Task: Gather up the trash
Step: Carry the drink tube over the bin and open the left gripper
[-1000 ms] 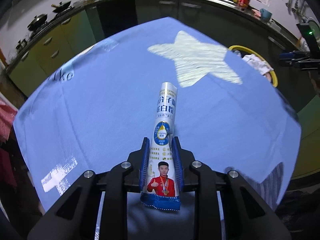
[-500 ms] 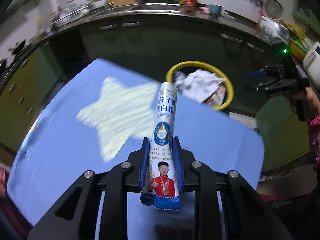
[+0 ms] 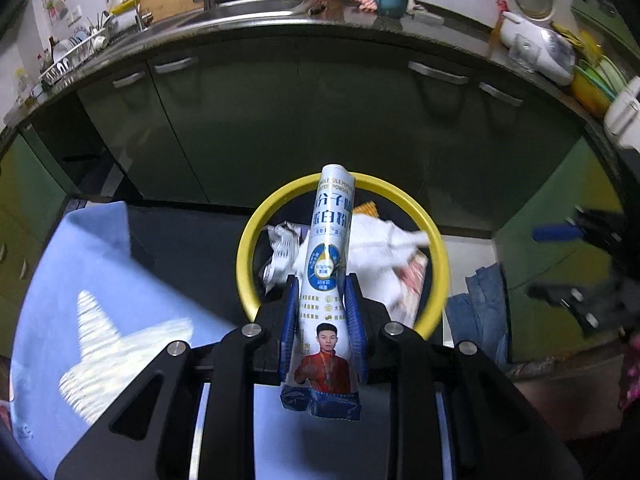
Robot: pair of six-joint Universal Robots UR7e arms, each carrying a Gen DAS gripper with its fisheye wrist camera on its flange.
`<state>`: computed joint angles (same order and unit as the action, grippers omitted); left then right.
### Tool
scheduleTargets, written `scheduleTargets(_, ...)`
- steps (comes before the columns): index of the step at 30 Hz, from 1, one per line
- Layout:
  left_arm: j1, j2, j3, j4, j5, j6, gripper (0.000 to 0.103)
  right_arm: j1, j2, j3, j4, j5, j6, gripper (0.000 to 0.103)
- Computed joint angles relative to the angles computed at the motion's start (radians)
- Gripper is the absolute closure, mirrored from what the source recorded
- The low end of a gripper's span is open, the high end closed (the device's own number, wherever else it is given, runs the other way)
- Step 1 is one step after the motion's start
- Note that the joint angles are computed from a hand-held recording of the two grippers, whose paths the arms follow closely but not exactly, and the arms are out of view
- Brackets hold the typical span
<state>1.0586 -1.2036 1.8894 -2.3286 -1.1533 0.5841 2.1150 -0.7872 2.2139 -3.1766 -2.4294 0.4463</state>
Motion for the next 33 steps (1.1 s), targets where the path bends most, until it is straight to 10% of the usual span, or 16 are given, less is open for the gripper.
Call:
scheduleTargets(9, 0.025, 0.174, -0.073, -0.076, 0.037, -0.075, 0.074, -0.036, -0.01, 0.038, -0.046, 0.017, -0.008, 0.034)
scheduleTargets(12, 0.03, 0.187, -0.065, -0.124, 0.061, -0.073, 0.038, -0.038, -0.005, 0.034, -0.056, 0.023, -0.017, 0.034)
scheduleTargets(14, 0.027, 0.169, -0.05, -0.129, 0.068, -0.09, 0.036, -0.034, -0.001, 0.032, -0.065, 0.025, -0.026, 0.034)
scheduleTargets(22, 0.006, -0.215, 0.177, -0.161, -0.045, -0.001, 0.012, -0.009, 0.028, 0.009, -0.097, 0.047, -0.065, 0.033)
scheduleTargets(33, 0.176, -0.7, 0.339, -0.181, 0.099, -0.163, 0.004, 0.074, 0.151, -0.103, -0.079, 0.091, -0.078, 0.032)
